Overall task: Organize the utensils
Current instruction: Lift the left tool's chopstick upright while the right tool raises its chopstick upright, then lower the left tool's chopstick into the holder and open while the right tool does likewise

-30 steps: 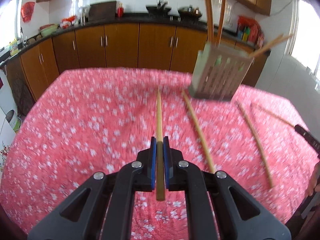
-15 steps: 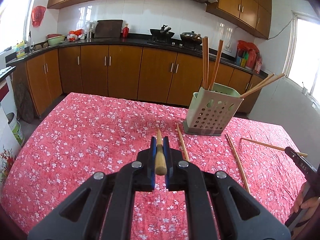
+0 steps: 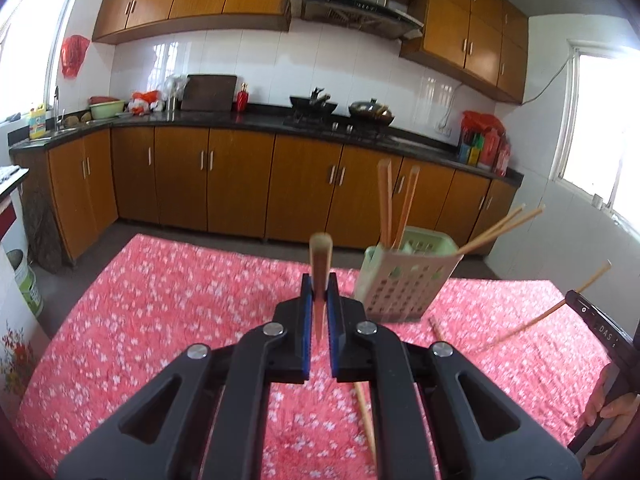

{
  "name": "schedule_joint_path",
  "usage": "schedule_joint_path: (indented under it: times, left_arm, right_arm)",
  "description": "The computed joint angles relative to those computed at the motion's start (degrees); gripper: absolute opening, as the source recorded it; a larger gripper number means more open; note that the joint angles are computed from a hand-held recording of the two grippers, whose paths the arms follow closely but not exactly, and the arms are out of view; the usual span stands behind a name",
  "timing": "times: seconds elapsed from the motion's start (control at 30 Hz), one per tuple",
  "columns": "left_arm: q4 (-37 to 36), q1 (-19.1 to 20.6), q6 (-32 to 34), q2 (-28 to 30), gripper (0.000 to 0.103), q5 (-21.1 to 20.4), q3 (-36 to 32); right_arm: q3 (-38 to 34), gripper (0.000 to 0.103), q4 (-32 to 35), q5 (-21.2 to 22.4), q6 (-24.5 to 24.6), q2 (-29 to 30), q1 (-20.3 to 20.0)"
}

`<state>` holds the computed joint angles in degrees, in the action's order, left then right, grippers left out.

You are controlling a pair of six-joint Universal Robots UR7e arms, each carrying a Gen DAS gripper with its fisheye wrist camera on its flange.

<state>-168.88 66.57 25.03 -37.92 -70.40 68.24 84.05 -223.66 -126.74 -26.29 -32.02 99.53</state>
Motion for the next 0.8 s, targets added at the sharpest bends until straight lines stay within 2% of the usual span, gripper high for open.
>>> schedule_joint_path:
  times: [0.23, 0.4, 0.63, 0.8]
  left_arm:
    - [0.43, -1.51, 0.96, -0.28, 0.008, -3.42, -1.06]
    - [1.27, -2.95, 0.83, -0.06, 0.008, -6.9, -2.13]
    - [-0.88, -4.87, 0.83, 3.33, 0.008, -9.67, -7.53]
    - [-0.92, -5.54, 0.85, 8.87, 0.008, -9.07, -16.44]
  right_arm:
    - [-1.23, 0.008, -0.24, 4.3, -0.99, -0.6, 1.59]
    - [-5.02, 0.008, -0.87, 7.92, -2.81, 0.67, 2.85]
    - [-15.11, 0.008, -1.89, 13.9, -6.35, 5.04, 3.38]
    - [-24.31, 0.008, -1.37, 17.09, -8.0, 9.04, 2.92]
